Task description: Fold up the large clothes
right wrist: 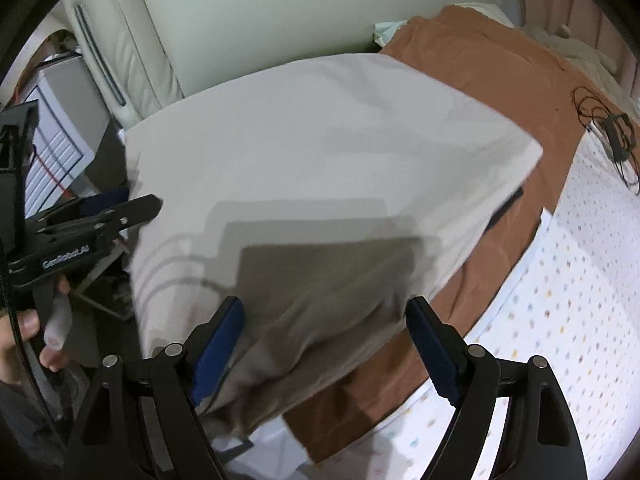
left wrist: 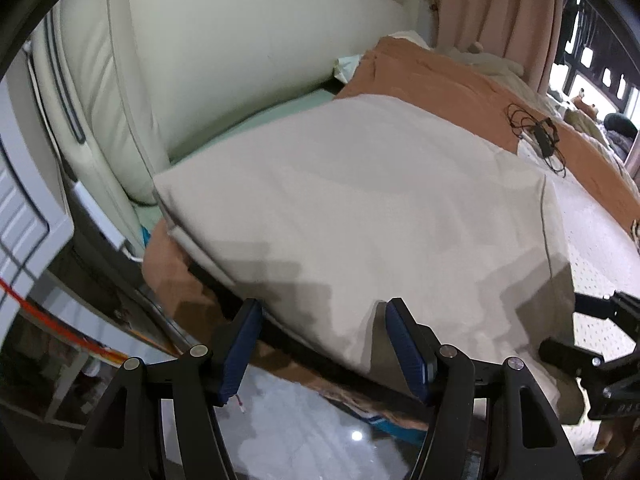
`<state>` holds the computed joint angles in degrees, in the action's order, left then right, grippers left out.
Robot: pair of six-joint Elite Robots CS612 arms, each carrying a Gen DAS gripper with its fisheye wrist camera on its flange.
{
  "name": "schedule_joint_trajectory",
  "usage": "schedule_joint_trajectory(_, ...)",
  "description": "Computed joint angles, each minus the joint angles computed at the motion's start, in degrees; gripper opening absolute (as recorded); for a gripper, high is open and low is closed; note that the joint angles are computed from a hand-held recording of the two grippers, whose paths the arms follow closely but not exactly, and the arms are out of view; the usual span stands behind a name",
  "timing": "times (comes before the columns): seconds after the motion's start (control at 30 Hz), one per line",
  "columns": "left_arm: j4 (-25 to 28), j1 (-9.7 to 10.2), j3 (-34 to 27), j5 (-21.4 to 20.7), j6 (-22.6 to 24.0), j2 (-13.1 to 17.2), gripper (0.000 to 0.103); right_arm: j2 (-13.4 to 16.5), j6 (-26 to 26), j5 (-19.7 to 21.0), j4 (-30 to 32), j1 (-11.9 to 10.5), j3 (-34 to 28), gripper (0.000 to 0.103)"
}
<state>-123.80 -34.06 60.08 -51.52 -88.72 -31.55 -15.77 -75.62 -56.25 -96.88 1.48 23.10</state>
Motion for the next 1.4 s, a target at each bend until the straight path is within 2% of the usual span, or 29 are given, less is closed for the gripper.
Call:
schedule_joint_trajectory(0.13, -2.03, -0.79, 1.26, 0.78, -0.35, -0.35, 0.065, -2.93, -0.23, 0.64, -2.43, -1.03, 6.23, 0.083)
schedule_joint_trajectory(0.27, -1.06, -1.63, 1.01, 2.31, -0.31, -0.7, 0.065, -4.87, 0.1, 1.59, -3.86, -2.13, 10.38, 0.083)
schedule_joint_trajectory(0.4, 1.74, -2.82, -0.05, 5.18, -1.39, -1.37, 0.065, -5.4, 3.06, 4.59, -4.01, -3.49, 10.0, 0.083)
schedule_joint_trajectory(0.5, 3.56, -3.57, -1.27, 6.58, -2.46, -1.82, 0.067, -4.68, 5.3, 6.44, -3.23, -4.41, 7.01, 0.083)
schedule_joint_trajectory(0.67, 8.35, -4.86, -5.63, 10.94, -2.94, -1.0, 0.089, -3.32, 9.51, 10.11, -4.6, -6.03, 2.36, 0.083)
schedule_joint_trajectory(0.7, 8.69, -5.04, -6.39, 11.66, -2.77, -0.8, 0.091, -3.14, 10.36, 10.99, -5.14, -6.42, 1.58, 0.083)
schedule_joint_trajectory(0.73, 9.16, -5.26, -7.43, 12.62, -2.59, -0.52, 0.095, -3.4, 11.08, 11.61, -6.33, -6.72, 1.84, 0.087)
schedule_joint_trajectory(0.77, 9.6, -5.4, -8.12, 13.26, -2.58, -0.33, 0.098, -3.62, 11.92, 12.23, -7.84, -7.08, 2.03, 0.097)
schedule_joint_trajectory(0.8, 10.39, -5.63, -9.04, 14.12, -2.75, -0.06, 0.098, -3.68, 12.78, 13.23, -9.13, -7.57, 1.8, 0.103)
schedule_joint_trajectory(0.97, 12.83, -6.73, -13.09, 17.41, -2.55, 1.35, 0.103, -3.95, 18.53, 16.09, -14.96, -9.33, 1.52, 0.103)
schedule_joint_trajectory(1.07, 13.16, -7.52, -15.65, 19.03, -1.03, 2.47, 0.103, -4.12, 19.85, 17.36, -15.57, -10.29, 1.2, 0.103)
schedule_joint_trajectory(1.2, 11.89, -8.6, -18.35, 21.3, 2.43, 3.83, 0.103, -5.15, 22.64, 18.99, -20.84, -11.85, 3.13, 0.103)
schedule_joint_trajectory(1.4, 6.85, -10.31, -21.02, 24.47, 7.81, 5.41, 0.103, -6.51, 25.31, 20.29, -26.8, -13.87, 5.48, 0.103)
